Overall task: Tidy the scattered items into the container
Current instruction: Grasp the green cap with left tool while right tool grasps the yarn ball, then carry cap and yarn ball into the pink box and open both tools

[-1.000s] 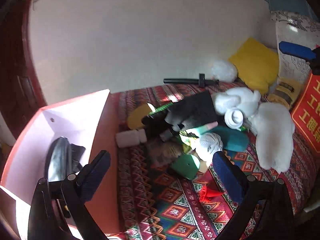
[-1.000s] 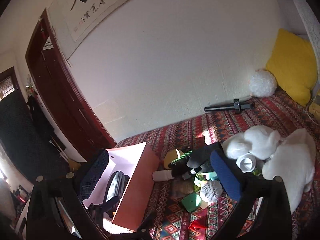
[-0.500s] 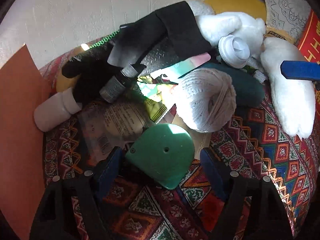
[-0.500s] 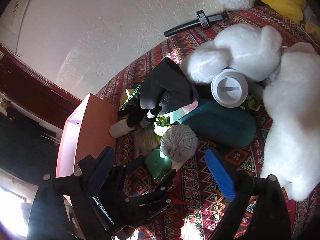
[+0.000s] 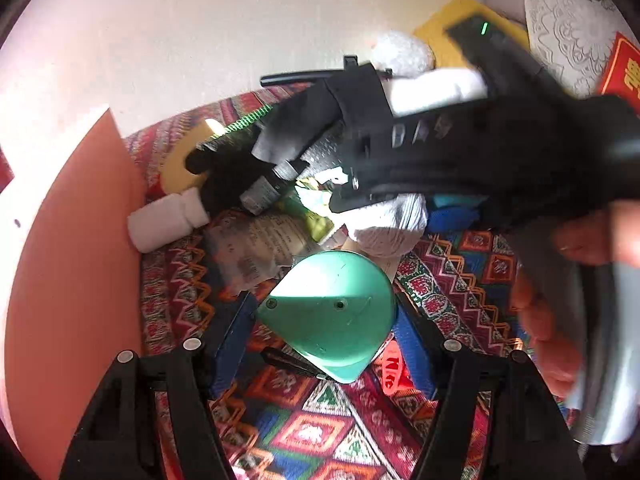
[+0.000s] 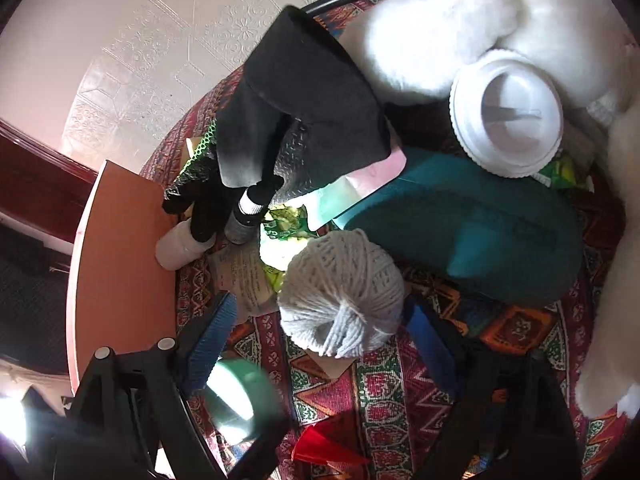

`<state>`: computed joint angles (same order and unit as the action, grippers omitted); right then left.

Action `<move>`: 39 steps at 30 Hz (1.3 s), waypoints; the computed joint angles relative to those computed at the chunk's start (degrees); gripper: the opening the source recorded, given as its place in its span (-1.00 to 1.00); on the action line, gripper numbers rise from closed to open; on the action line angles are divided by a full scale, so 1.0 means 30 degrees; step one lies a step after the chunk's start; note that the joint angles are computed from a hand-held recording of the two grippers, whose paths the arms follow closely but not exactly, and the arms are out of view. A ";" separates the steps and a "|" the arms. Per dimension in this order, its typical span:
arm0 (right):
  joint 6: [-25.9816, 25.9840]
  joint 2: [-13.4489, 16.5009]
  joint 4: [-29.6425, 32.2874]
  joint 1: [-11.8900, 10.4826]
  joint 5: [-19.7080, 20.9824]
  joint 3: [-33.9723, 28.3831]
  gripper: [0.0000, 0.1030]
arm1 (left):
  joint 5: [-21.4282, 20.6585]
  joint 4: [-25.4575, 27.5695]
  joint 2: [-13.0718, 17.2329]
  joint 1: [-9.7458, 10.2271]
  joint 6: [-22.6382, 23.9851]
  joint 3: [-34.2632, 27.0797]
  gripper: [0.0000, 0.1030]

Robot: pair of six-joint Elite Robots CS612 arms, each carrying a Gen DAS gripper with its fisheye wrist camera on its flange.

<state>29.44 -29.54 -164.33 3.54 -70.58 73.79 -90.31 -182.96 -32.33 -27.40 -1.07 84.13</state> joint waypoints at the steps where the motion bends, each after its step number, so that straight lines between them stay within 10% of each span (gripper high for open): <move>1: 0.0069 0.0107 0.0247 -0.0043 0.0221 -0.0094 0.32 | -0.0096 -0.0928 -0.0516 0.0085 -0.0564 0.0813 0.30; 13: -0.0093 -0.1951 -0.5090 -0.0162 -0.0006 0.3214 0.16 | 0.1390 -0.6593 -0.2900 0.1594 -0.2819 0.3518 0.30; 21: -0.3669 -0.4113 -1.0891 0.1114 -0.6483 0.5523 0.16 | 0.2719 -0.8395 -0.3224 0.1879 -0.3963 0.4161 0.30; 29: -0.8964 -0.4183 -1.5140 0.3180 -1.3547 0.5033 0.16 | 0.3394 -0.9137 -0.3307 0.1766 -0.4015 0.4491 0.30; 39: -1.3131 -0.3434 -1.8798 0.4422 -1.5677 0.4051 0.16 | 0.4349 -0.9521 -0.3341 0.1523 -0.4187 0.4562 0.31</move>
